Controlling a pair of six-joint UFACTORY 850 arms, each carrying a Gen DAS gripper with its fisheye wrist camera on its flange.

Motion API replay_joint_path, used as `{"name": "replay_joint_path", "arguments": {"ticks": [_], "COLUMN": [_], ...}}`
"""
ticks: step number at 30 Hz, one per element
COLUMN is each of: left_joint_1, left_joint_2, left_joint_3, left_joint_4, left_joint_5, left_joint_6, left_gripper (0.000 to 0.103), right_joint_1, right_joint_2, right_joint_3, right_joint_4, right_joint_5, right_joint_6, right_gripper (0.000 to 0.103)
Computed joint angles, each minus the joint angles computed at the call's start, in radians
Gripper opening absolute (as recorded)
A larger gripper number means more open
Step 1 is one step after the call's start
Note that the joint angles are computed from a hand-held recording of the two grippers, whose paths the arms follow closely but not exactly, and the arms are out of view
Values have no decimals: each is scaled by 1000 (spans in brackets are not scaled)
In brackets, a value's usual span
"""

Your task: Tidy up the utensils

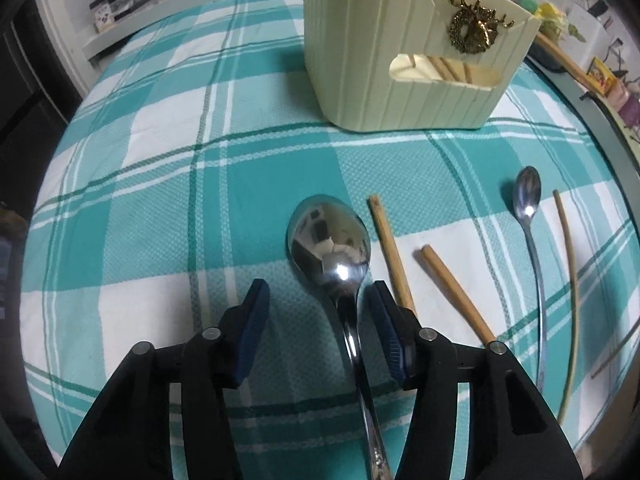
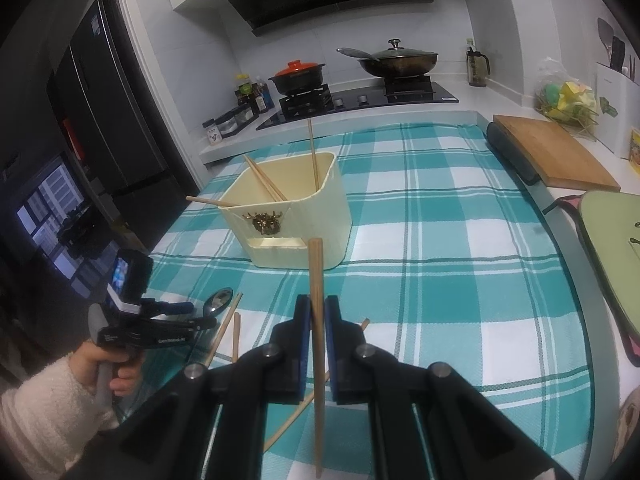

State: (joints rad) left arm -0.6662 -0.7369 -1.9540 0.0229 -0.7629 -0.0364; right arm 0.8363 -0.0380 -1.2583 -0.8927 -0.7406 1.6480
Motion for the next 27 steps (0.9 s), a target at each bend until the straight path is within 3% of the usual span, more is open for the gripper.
{"name": "replay_joint_path", "arguments": {"ticks": [1,4,7,12,16,23,27], "left_joint_1": [1,18,32,55,80,98,112], "left_joint_2": [-11,-17,37,171,252,344,359], "left_joint_3": [-20,-36,30,169,238,277,253], "left_joint_4": [-13,-97,-161,-298,-453,-612,-711], "left_joint_5": [-9,-6,65,196,255,297,268], "left_joint_6": [19,45,65,149,252,398,464], "left_gripper": [27,13,2,0,0,1,1], "right_joint_1": [-1,-4,-2,9,18,34,40], "right_joint_2": [-1,0,5,17,21,15,1], "right_joint_3": [0,2,5,-2,-10,-42,-77], "right_joint_4": [-2,-15,-29,-56,-77,-111,-123], "right_joint_5": [4,13,14,-5,-21,-58,-82], "right_joint_6": [4,25,41,50,56,59,36], "right_gripper": [8,8,8,8,8,8,8]}}
